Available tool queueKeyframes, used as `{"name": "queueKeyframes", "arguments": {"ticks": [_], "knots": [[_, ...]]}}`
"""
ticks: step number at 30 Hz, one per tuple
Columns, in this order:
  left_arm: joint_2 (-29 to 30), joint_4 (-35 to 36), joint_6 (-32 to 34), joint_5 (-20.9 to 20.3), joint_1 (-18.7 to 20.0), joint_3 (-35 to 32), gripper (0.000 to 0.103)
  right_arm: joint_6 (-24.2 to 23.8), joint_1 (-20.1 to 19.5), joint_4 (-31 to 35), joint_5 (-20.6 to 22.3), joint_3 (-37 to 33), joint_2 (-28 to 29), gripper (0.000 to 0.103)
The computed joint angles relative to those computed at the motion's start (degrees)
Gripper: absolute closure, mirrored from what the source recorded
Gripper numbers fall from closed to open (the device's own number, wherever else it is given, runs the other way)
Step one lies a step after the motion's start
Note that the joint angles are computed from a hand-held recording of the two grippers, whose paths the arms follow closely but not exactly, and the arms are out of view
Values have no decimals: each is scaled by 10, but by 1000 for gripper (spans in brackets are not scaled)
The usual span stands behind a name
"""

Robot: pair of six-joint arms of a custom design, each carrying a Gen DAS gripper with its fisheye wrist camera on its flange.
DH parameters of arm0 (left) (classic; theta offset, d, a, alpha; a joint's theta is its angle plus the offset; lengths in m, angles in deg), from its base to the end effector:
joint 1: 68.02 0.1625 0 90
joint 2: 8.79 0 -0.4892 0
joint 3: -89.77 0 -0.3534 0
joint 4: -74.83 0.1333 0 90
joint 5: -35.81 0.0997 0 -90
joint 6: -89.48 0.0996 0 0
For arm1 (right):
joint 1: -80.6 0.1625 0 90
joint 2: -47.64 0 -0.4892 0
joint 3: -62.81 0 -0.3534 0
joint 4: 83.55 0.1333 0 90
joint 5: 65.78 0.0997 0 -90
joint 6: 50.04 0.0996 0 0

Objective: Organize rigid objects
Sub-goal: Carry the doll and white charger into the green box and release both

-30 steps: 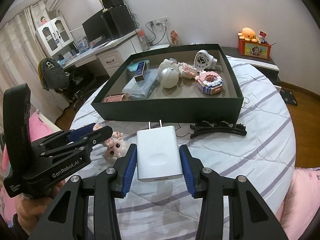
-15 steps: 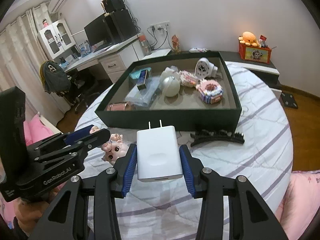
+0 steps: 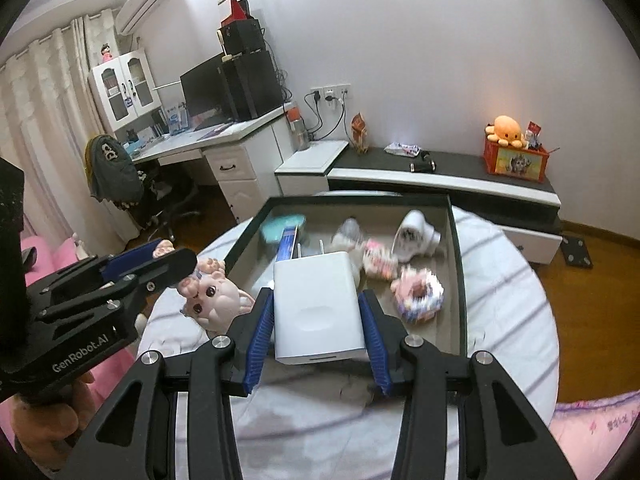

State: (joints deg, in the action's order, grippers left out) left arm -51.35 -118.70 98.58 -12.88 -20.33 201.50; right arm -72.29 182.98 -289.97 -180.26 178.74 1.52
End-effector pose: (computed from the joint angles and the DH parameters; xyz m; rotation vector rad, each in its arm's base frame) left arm -0.2638 -0.5855 0.1576 0.8026 2.3234 -0.9864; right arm 0.2175 -0.5618 0.1936 0.5154 -2.4296 1.0151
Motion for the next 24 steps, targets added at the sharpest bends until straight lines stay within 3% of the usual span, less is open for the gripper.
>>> {"name": "queueKeyframes", "arguments": {"ticks": [10, 21, 22, 23, 24], "knots": [[37, 33, 34, -4, 22, -87, 66, -6, -15, 69, -6, -83, 18, 59], [75, 103, 23, 7, 43, -149, 64, 17, -41, 137, -30, -147, 50, 58], [76, 99, 25, 13, 41, -149, 58, 17, -41, 140, -32, -150, 51, 52], [76, 97, 25, 17, 41, -149, 43, 19, -40, 143, -33, -155, 52, 44], [76, 86, 27, 26, 39, -147, 36, 20, -40, 137, -30, -152, 50, 28]]}}
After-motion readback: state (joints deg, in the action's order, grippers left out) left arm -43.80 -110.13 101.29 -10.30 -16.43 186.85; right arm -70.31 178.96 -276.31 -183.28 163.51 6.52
